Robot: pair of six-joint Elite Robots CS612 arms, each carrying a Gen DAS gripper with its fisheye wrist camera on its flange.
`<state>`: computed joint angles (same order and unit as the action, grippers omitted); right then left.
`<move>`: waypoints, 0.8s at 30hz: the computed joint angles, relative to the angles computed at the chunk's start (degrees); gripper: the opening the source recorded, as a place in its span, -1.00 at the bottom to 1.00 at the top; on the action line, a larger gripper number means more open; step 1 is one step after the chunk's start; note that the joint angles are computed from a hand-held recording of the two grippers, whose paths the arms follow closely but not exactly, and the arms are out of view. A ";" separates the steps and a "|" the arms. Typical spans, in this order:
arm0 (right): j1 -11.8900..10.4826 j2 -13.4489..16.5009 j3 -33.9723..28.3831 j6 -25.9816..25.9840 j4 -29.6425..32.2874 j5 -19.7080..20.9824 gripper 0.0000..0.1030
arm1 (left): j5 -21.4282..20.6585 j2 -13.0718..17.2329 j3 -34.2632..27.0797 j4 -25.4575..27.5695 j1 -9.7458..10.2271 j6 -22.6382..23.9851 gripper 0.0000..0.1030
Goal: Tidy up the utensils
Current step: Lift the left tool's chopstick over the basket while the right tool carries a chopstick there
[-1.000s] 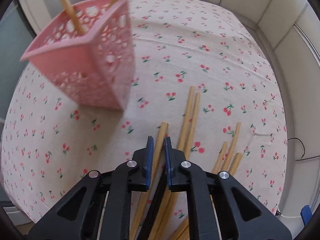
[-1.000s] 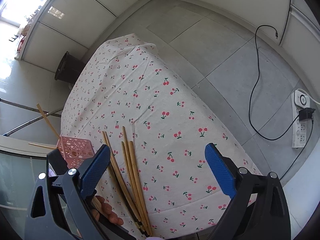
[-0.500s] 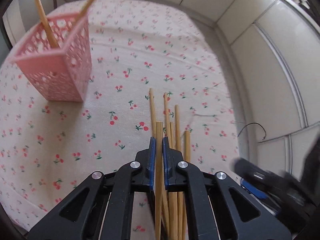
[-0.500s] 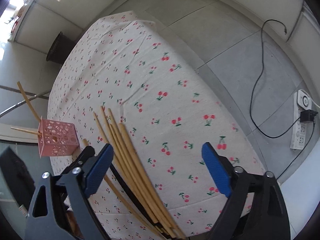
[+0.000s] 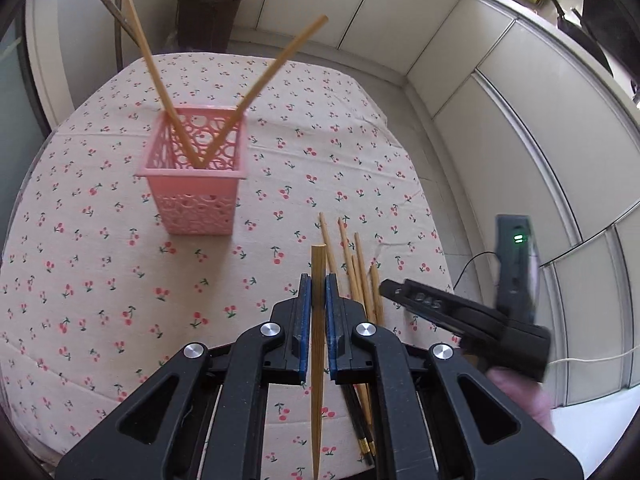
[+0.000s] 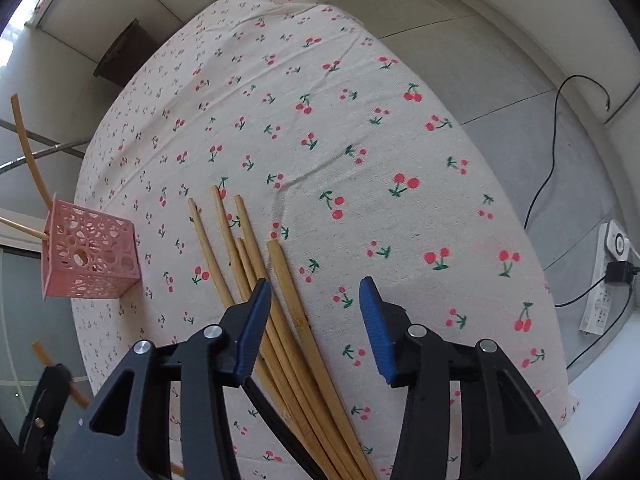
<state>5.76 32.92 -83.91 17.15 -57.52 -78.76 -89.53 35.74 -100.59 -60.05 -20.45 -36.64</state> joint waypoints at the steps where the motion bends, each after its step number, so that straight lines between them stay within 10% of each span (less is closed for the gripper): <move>1: 0.18 0.03 0.17 -0.06 -0.05 -0.50 -0.11 | -0.08 -0.02 -0.17 0.05 0.11 0.05 -0.88; 8: 2.24 0.08 1.25 -3.95 -2.98 -7.66 -0.82 | -0.18 0.16 -1.67 -0.82 0.97 0.66 -0.88; 24: 0.26 1.16 -11.33 0.75 -11.01 -4.66 -0.83 | 1.13 -0.56 -6.66 -6.01 1.78 2.83 -0.88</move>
